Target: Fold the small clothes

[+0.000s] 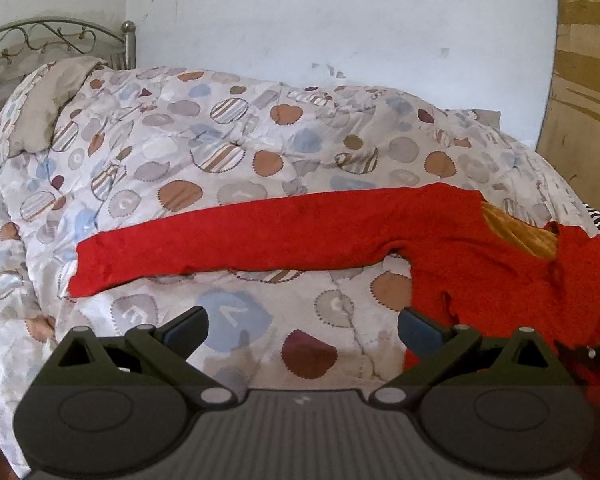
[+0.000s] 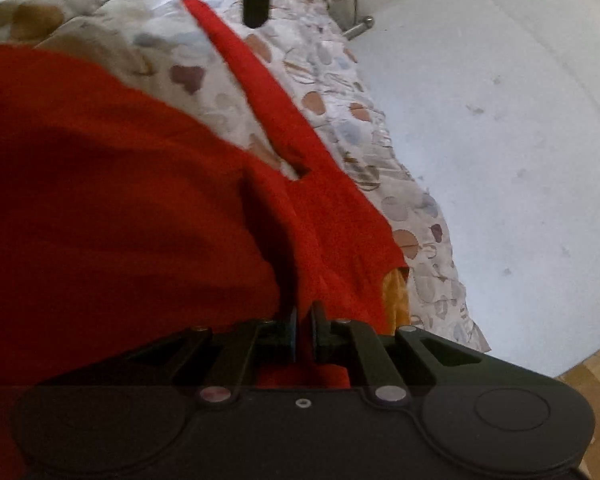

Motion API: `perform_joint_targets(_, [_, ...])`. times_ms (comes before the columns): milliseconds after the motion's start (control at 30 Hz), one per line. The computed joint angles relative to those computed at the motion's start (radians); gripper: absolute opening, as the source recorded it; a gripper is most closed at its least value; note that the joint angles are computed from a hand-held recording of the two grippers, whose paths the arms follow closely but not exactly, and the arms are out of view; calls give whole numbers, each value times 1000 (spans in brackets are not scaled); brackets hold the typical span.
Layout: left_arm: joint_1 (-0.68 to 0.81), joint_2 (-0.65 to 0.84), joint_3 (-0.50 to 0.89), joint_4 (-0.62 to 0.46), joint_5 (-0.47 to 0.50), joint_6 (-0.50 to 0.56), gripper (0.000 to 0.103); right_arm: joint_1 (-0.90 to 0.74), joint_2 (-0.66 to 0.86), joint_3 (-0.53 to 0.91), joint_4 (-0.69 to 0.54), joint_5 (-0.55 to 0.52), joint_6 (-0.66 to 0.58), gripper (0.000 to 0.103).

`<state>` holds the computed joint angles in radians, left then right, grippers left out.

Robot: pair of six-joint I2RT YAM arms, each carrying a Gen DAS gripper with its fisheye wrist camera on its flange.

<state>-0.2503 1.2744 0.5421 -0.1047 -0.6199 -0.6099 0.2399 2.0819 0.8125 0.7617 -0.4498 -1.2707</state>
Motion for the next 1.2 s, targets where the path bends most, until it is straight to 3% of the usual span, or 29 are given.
perform_joint_targets(100, [-10, 26, 3, 38, 6, 4, 103, -5, -4, -9, -8, -11, 5, 21])
perform_joint_targets(167, [-12, 43, -17, 132, 31, 34, 103, -6, 6, -28, 32, -19, 8, 39])
perform_joint_targets(233, [2, 81, -8, 191, 80, 54, 103, 1, 10, -28, 55, -21, 28, 49])
perform_joint_targets(367, [16, 98, 38, 171, 148, -3, 103, 52, 32, 33, 18, 0, 81, 55])
perform_joint_targets(433, [8, 84, 34, 178, 134, -18, 103, 92, 49, 82, -31, 17, 95, 55])
perform_joint_targets(500, [2, 67, 33, 162, 101, -9, 103, 123, 56, 135, -114, 27, 104, 38])
perform_joint_targets(533, [-6, 56, 26, 157, 75, -2, 103, 137, 54, 165, -171, 34, 126, 14])
perform_joint_targets(567, [-10, 43, 16, 155, 51, 6, 103, 144, 48, 178, -199, 32, 153, 8])
perform_joint_targets(733, [3, -20, -31, 156, -54, -9, 103, 105, -29, 54, -27, -133, 307, 8])
perform_joint_targets(833, [7, 7, -30, 148, -106, -61, 103, 105, -54, -7, -41, -161, 184, 9])
perform_joint_targets(900, [18, 39, -21, 157, -82, -53, 103, 113, -44, -37, -43, -142, 82, 17])
perform_joint_targets(967, [16, 83, -8, 176, -54, -33, 103, 100, -47, -54, -51, -152, 30, 35])
perform_joint_targets(1000, [7, 99, -13, 200, -50, -20, 103, 86, -63, -68, -57, -165, 24, 40])
perform_joint_targets(1067, [-7, 155, -5, 260, -31, 16, 103, 52, -108, -99, -65, -185, 32, 59])
perform_joint_targets(1200, [-50, 285, 34, 326, -1, 46, 103, -71, -203, -140, -81, -229, 78, 84])
